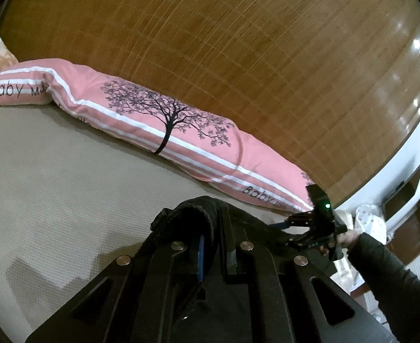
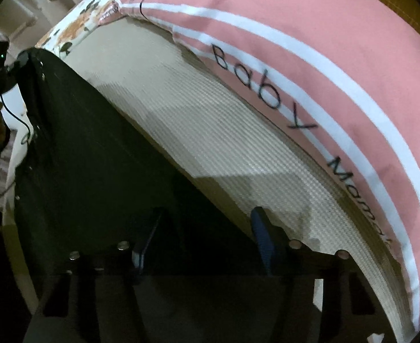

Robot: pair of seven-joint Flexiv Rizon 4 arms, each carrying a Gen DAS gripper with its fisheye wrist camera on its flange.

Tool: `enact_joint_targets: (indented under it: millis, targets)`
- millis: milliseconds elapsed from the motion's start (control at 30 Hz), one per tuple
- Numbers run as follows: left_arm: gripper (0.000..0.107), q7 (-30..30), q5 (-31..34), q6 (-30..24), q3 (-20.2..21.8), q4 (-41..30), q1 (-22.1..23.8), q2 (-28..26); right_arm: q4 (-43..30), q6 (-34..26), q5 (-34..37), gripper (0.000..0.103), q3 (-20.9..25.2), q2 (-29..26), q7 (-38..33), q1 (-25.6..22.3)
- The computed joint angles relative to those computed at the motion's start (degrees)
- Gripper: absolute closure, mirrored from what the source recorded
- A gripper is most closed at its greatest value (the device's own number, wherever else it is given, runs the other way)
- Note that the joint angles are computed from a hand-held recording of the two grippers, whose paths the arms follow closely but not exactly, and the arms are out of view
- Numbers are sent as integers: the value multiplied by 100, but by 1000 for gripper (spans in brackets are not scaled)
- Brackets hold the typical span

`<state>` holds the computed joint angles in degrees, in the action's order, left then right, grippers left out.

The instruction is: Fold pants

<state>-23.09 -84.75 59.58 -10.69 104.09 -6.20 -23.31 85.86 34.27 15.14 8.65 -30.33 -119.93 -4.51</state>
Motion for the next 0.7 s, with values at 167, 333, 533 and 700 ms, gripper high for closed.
enact_joint_targets:
  millis: [167, 333, 533, 700]
  targets:
    - [99, -128, 200, 126, 6, -47, -38, -51, 307, 372, -8, 87, -58, 169, -6, -26]
    - [99, -235, 463, 317, -10, -34, -34, -39, 1036, 1207, -185, 94, -108, 673, 260, 131]
    - [99, -49, 693, 425, 16, 177, -24, 201, 2123, 2133, -533, 95, -210, 1607, 1078, 374]
    - [99, 74, 853, 194, 117, 509, -30, 612, 3098, 2578, -1084, 95, -251, 2445, 1842, 599]
